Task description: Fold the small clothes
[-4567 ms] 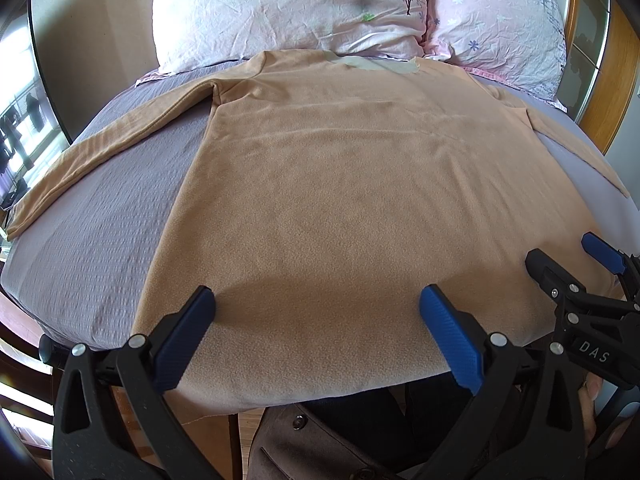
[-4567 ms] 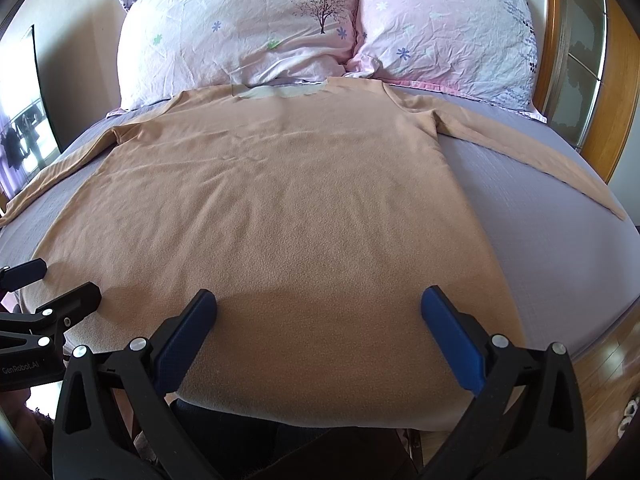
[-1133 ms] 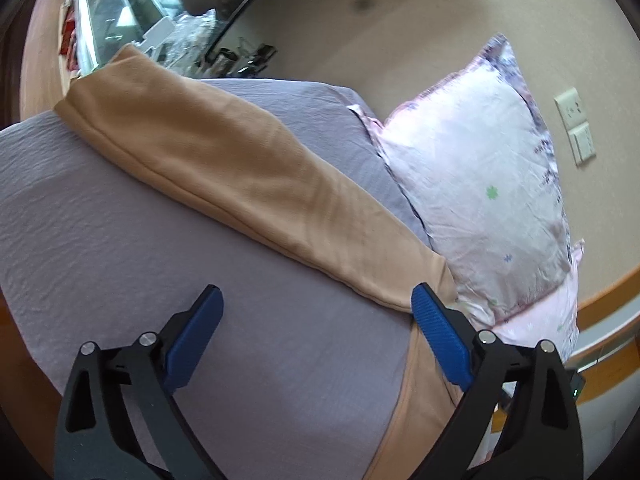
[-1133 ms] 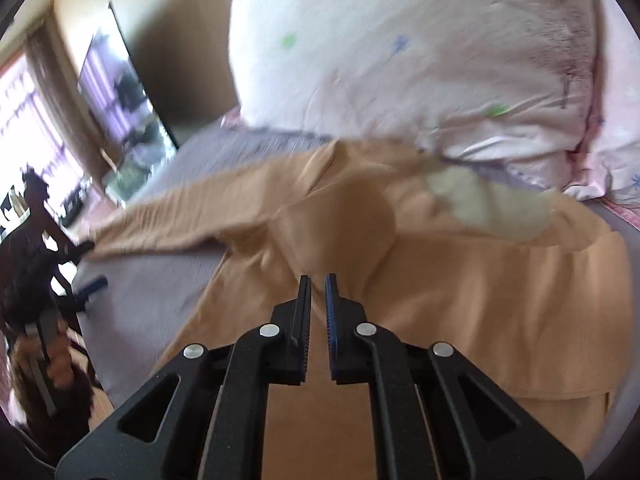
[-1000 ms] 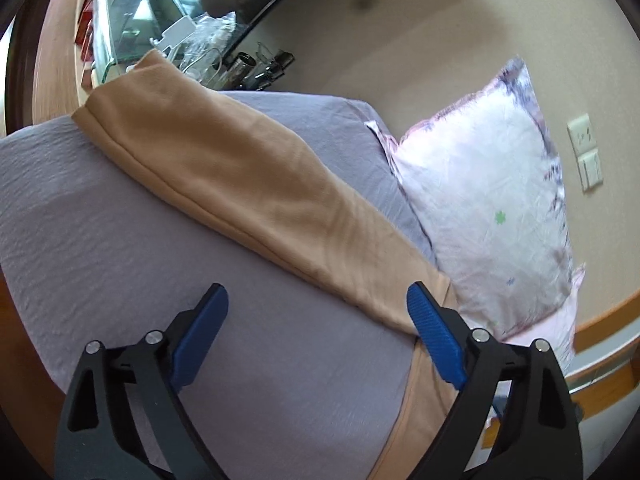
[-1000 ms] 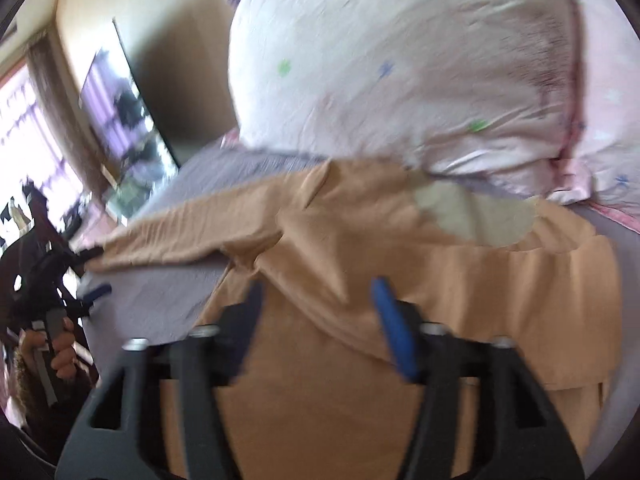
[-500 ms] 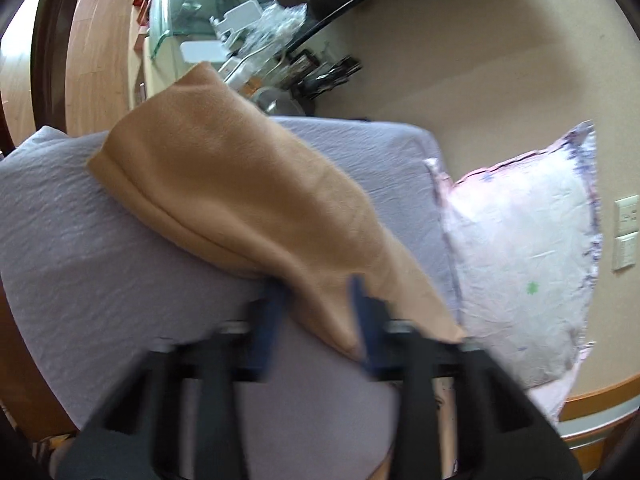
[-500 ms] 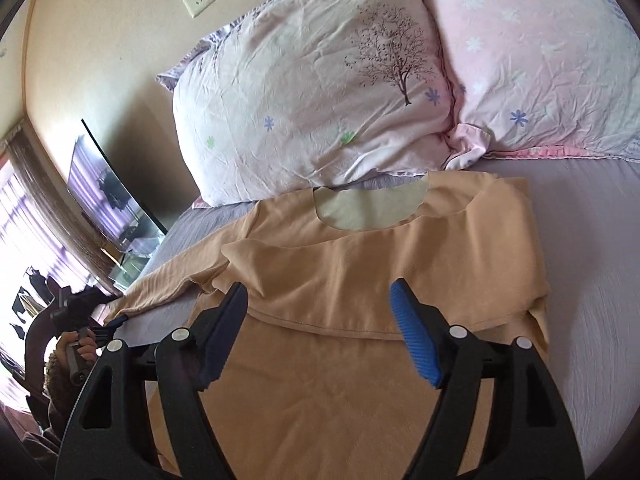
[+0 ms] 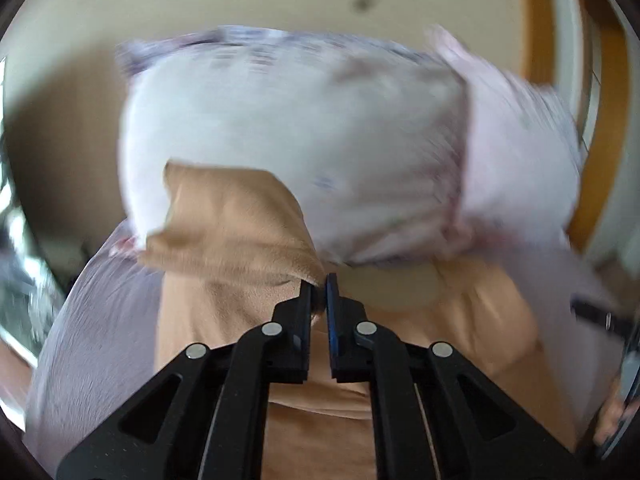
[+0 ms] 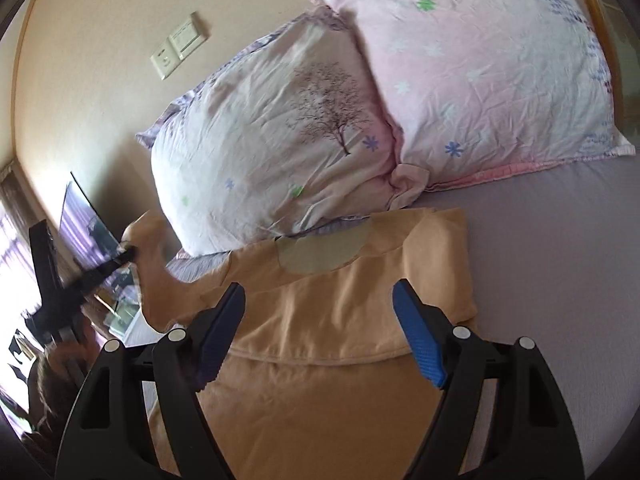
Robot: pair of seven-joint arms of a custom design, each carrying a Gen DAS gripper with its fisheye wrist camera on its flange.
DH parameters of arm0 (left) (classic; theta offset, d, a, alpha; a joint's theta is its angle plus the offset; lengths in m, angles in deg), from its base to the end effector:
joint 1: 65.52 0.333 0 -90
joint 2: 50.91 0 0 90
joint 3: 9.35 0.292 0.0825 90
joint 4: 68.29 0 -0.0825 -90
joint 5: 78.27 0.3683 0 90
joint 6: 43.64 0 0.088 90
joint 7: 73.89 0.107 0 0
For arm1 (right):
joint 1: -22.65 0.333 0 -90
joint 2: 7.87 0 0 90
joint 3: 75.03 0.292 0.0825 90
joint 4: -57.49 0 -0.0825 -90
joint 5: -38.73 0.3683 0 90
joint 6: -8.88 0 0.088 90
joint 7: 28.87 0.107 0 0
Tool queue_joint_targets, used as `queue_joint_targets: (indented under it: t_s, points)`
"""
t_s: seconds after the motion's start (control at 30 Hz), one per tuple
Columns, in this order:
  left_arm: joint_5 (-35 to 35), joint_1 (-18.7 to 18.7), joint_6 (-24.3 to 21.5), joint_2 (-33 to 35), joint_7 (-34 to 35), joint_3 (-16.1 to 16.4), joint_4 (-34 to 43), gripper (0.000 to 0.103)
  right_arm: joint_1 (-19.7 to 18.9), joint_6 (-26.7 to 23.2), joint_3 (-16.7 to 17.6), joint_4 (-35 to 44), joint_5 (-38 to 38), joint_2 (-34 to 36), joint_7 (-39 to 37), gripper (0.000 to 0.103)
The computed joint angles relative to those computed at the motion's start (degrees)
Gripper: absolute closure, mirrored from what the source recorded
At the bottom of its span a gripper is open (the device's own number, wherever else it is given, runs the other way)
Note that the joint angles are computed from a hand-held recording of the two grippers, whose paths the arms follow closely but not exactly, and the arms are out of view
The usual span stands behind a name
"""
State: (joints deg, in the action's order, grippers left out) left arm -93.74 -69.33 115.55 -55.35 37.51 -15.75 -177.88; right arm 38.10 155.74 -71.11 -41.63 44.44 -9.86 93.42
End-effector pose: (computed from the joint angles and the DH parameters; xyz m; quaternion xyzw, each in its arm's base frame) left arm 0.5673 -0.0925 0.6206 -0.5082 0.7278 -0.3599 0.2871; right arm 0.5536 0.1938 0.6617 -0.5444 0.7250 -0.0990 0.4102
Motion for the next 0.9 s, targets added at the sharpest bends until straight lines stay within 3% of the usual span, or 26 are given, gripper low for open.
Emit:
queue_joint_targets:
  t_s: [0.1,0.13,0.17,0.23,0.3,0.37,0.53,0.63,0.67,0.7,0.73,0.8,0.9]
  points:
    - [26.2,-1.39,3.09,0.34,-3.98,-6.24,-7.6,0.092,-0.54,-3.42,-0.69,0.66,4.3,1.48,-0.82,0.027]
    - [31.76,-1.95,4.86,-0.5,-6.07,-6.2,-10.39,0.092,-0.78,-4.52,-0.89,0.75,6.42,1.93,-1.74,0.029]
    - [35.88,-1.29,6.77,-2.0,-7.22,-7.08,-13.86,0.092,-0.95,-5.54,-0.96,1.02,7.6,2.32,-2.57,0.037]
    - [32.82,-3.29,7.65,-4.96,-3.81,-4.54,-18.2,0.09,-1.12,-7.61,-0.91,2.18,7.94,3.48,-3.46,0.046]
    - [26.69,-4.19,7.36,-8.77,0.18,-1.21,-21.81,0.079,-1.09,-9.11,-0.8,3.72,6.53,4.93,-2.9,0.051]
    - [24.54,-2.17,6.9,-11.63,0.14,0.21,-23.57,0.066,-0.95,-11.45,-0.86,6.54,4.01,7.35,-1.14,0.055]
    - [26.79,5.87,2.78,-14.75,-7.0,-0.47,-24.97,0.056,0.43,-20.41,-2.18,16.73,-6.27,15.13,8.42,0.06]
    - [25.13,6.74,0.04,-14.78,-8.05,1.0,-24.91,0.052,0.32,-24.05,-2.35,20.9,-6.69,19.28,9.42,0.063]
    - [24.4,6.63,-0.54,-15.08,-8.01,1.37,-25.33,0.052,1.03,-23.53,-2.63,21.1,-8.9,19.62,9.36,0.066]
    - [23.27,6.19,-1.21,-14.74,-7.64,1.82,-25.17,0.052,1.28,-24.05,-2.48,22.37,-9.84,20.5,7.77,0.092]
    - [21.95,5.64,-2.0,-14.34,-6.98,2.32,-24.88,0.052,1.03,-23.81,-2.09,22.72,-9.04,20.84,5.99,0.097]
    - [21.18,5.74,-1.63,-13.66,-6.55,2.46,-24.84,0.052,1.29,-18.93,-2.51,18.57,-9.56,17.76,7.22,0.098]
    - [21.28,6.19,-0.52,-13.87,-7.44,1.9,-25.7,0.051,1.77,-9.47,-3.71,8.39,-14.55,9.26,14.85,0.098]
